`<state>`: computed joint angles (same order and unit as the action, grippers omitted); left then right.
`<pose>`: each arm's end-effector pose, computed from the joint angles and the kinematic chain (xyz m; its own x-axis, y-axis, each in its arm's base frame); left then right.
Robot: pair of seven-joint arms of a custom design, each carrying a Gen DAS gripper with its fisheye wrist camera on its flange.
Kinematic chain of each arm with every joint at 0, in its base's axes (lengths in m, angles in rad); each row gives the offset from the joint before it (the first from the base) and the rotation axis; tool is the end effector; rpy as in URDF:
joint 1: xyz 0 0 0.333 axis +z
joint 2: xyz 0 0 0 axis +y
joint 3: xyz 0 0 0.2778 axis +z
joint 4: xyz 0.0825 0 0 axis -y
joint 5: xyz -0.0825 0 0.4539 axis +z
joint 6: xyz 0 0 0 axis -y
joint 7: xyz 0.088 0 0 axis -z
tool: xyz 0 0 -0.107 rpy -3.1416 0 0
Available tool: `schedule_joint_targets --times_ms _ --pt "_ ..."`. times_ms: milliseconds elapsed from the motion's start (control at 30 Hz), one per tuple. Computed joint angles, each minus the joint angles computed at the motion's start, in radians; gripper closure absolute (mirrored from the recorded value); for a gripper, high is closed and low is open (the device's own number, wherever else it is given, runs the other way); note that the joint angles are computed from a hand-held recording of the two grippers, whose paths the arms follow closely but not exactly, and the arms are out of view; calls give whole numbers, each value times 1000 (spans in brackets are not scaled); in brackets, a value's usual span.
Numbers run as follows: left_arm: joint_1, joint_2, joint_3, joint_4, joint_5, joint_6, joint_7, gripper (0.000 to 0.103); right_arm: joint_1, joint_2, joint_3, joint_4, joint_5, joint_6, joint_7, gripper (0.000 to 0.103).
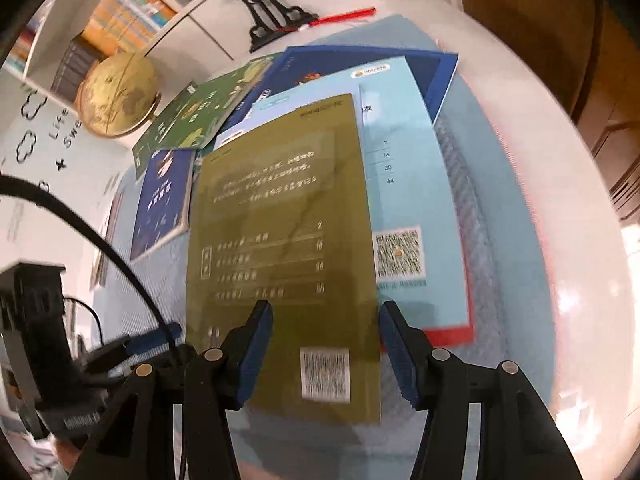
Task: Organize books
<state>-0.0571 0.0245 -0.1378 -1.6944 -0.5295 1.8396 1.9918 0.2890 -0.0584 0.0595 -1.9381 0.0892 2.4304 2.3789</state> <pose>0.6322 -0.1651 0.5388 -0.4921 -0.7602 0.4242 -0.8695 0.4054 -0.2822 0.6150 0.2243 0.5106 -0.3773 -0.8188 -0.4326 -0.7958 0.5256 -0.3008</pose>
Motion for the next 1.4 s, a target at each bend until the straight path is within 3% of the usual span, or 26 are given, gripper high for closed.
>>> schedule_joint_targets --times_ms 100,167,367,433,600,767,867,1000,1233,1400 --pt "-11 -28 -8 -26 38 25 9 37 7 -19 6 -8 -11 -14 -5 48" --pt "-6 -47 -1 -42 28 1 26 37 15 -39 6 -26 5 -30 -26 48" --pt "13 -96 21 -78 50 -165 104 38 70 -120 -20 -141 254 -62 -197 48" --pt "16 -114 20 -92 69 -190 127 38 75 -164 -15 -194 244 -32 -188 48" --pt "13 -114 14 -98 58 -107 68 38 76 -163 -26 -224 217 68 -112 49" --pt "7 -92 10 -85 43 -91 55 37 77 -139 -15 -195 143 79 -70 47" --pt "4 -98 8 -90 52 -98 76 37 99 -169 -29 -226 213 122 -100 47" --pt "18 -77 25 -68 27 -155 104 37 183 -223 -74 -274 396 266 -240 47" --pt "65 -58 52 -31 -15 -214 140 37 260 -111 -63 -106 529 401 -352 47" --pt "127 -54 92 -4 -52 -225 144 37 238 72 2 136 597 395 -430 45"
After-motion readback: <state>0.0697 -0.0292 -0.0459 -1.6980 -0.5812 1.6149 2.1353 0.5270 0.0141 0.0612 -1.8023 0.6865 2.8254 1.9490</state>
